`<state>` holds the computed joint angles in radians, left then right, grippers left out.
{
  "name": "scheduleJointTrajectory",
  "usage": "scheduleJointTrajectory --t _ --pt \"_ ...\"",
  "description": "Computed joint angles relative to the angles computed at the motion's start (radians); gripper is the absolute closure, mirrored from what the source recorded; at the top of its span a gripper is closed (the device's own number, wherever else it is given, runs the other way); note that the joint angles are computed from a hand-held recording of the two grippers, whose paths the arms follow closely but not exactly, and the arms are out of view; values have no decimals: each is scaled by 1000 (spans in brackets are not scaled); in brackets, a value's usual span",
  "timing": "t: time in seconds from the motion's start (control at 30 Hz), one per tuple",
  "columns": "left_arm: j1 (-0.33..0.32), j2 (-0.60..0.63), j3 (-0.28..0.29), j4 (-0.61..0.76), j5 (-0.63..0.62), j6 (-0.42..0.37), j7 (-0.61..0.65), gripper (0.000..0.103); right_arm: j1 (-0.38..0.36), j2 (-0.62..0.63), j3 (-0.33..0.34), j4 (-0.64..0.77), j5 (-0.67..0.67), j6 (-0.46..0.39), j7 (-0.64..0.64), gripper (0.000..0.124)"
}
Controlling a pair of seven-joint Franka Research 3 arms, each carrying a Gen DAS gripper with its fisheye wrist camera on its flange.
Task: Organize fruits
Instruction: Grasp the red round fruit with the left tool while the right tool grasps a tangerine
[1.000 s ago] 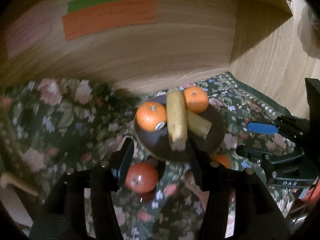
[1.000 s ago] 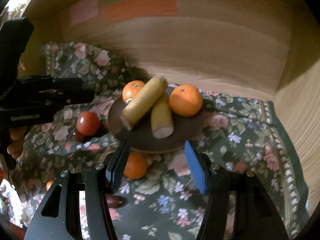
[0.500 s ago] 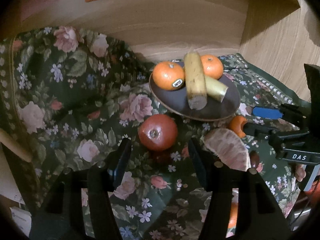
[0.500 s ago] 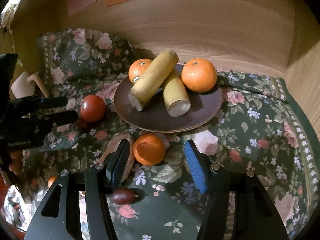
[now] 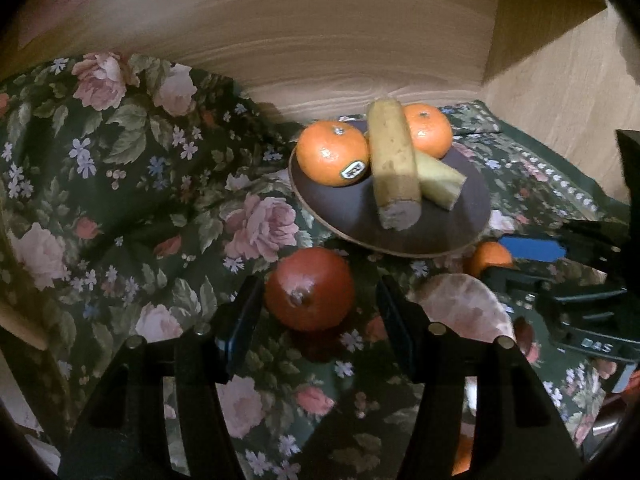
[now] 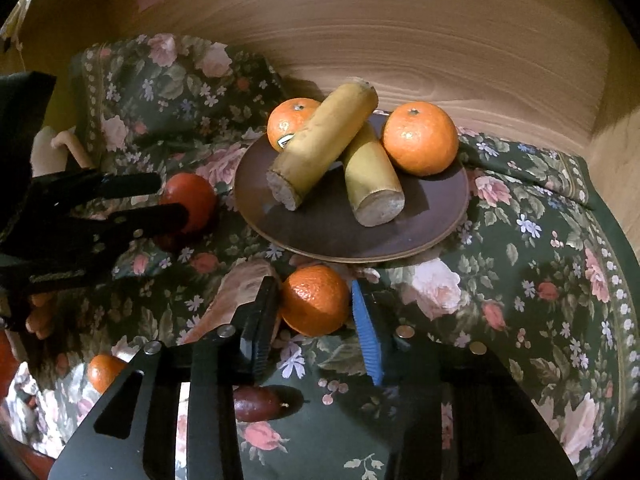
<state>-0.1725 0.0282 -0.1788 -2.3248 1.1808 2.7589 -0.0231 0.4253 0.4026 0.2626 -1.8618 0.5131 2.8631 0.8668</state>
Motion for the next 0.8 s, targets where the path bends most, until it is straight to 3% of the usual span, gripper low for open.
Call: scheduleJointTrajectory --t 0.3,0.43,0.57,0.8 --pt "10 59 24 31 -84 37 79 44 -30 -35 -5 -33 29 0 -9 90" --pt "7 72 35 39 -98 43 86 44 -16 -50 -36 -51 -3 11 19 90" --pt "2 73 44 42 -66 53 58 52 -32 -45 -26 -46 8 -1 6 90" --pt "-6 58 37 35 -50 41 50 53 5 -22 -66 -30 -71 15 76 87"
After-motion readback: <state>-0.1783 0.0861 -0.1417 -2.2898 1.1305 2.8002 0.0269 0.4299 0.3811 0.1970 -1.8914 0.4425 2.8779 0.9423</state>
